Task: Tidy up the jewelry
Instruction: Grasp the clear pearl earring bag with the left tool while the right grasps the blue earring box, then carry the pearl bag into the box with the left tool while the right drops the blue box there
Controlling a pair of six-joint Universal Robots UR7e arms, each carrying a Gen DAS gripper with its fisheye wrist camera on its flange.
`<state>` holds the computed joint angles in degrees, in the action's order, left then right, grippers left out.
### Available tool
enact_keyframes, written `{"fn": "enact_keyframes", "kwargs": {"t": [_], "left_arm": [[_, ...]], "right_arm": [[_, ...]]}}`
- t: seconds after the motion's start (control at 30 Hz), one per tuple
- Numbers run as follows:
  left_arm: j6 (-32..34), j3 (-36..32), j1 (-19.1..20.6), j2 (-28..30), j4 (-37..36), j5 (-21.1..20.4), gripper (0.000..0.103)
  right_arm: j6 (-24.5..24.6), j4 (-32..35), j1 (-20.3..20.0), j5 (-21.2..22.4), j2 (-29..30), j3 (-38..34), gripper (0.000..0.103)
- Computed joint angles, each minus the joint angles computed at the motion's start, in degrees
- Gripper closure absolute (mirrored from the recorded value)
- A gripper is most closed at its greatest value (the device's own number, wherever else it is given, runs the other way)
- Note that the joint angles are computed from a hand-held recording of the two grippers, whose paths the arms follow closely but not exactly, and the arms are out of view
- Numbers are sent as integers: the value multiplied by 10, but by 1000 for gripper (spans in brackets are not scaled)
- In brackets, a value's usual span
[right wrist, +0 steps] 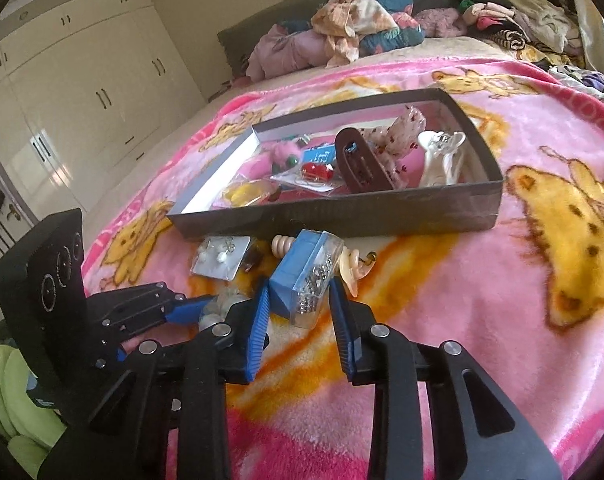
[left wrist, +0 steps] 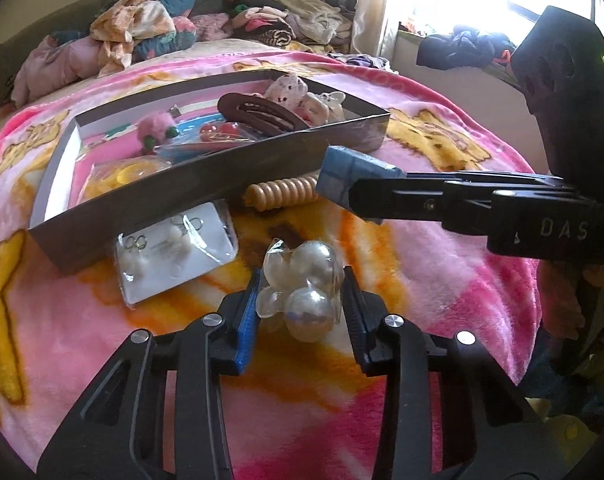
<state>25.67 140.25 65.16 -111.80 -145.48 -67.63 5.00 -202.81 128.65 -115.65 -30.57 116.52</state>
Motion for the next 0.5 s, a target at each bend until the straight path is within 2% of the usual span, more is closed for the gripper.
{"fn": "enact_keyframes", "kwargs": {"t": [0.5], "left_arm": [[-6, -11, -12, -1, -27, -6, 74]], "right_arm": [[14, -46, 6, -31, -14, 20, 76]]}}
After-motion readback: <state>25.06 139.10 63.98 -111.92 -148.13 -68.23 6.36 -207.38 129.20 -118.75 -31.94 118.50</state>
